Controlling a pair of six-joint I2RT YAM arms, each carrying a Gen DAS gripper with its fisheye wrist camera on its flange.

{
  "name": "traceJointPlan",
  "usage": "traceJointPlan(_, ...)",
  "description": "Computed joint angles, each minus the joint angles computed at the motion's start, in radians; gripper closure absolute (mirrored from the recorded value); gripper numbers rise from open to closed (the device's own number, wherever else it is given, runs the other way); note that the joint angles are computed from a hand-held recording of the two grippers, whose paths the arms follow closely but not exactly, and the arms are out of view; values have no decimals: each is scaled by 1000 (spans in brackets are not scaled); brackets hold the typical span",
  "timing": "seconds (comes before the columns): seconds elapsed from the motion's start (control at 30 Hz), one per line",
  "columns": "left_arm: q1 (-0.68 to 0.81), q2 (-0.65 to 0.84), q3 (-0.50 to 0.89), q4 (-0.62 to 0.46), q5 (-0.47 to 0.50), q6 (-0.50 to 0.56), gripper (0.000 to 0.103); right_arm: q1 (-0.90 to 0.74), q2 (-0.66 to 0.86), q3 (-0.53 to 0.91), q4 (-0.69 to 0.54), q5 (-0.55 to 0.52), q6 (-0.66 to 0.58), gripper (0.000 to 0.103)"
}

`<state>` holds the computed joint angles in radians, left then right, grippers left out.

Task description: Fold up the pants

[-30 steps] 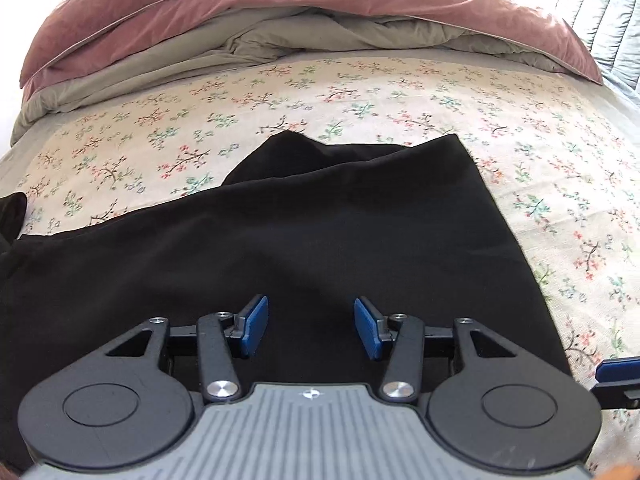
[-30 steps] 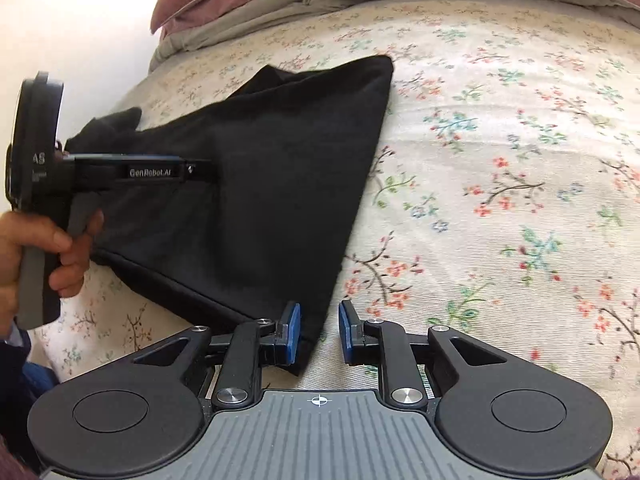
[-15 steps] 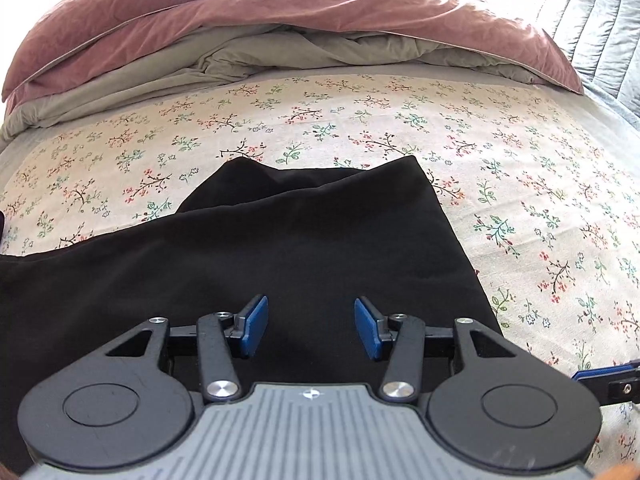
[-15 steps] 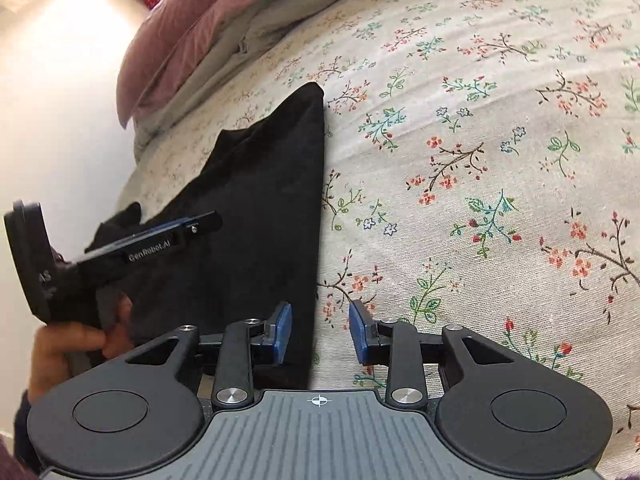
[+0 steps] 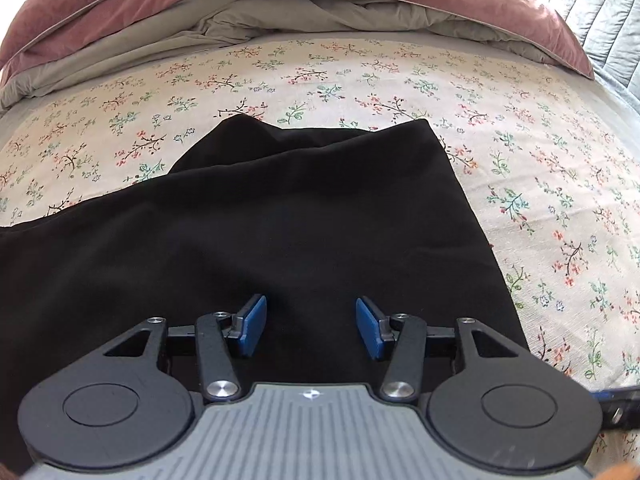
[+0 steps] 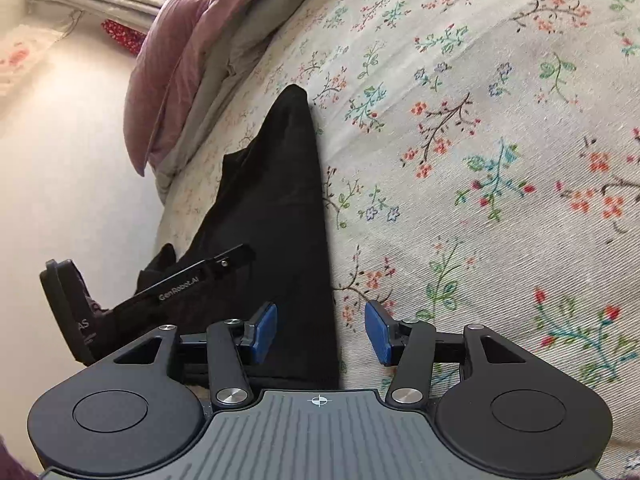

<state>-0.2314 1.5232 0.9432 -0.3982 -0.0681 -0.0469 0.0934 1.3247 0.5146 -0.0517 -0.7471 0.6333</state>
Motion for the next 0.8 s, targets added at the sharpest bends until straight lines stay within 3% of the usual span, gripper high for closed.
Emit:
traceJointPlan(0.13,4,3,12,-17,7,-2,49,100,-19,-61,113,69,32,59)
traceJointPlan(0.23,17,6,23,-27,25,-1,49,97,-18,-88,168,33,88,62)
traceJointPlan(0.4,27,20,37,-31,33,2,49,54,-6,-181,427,-59,255,67)
traceJointPlan(0.5,25,24,39,-29,28,4,48,98,3,-154,323,17,201,69)
traceJointPlan(0.57,24,28,40,-26,25,2,47,89,6,-168,333,21,219,77)
traceJointPlan(0.8,6,34,38,-5,15,0,47,117,9,-181,365,49,208,79)
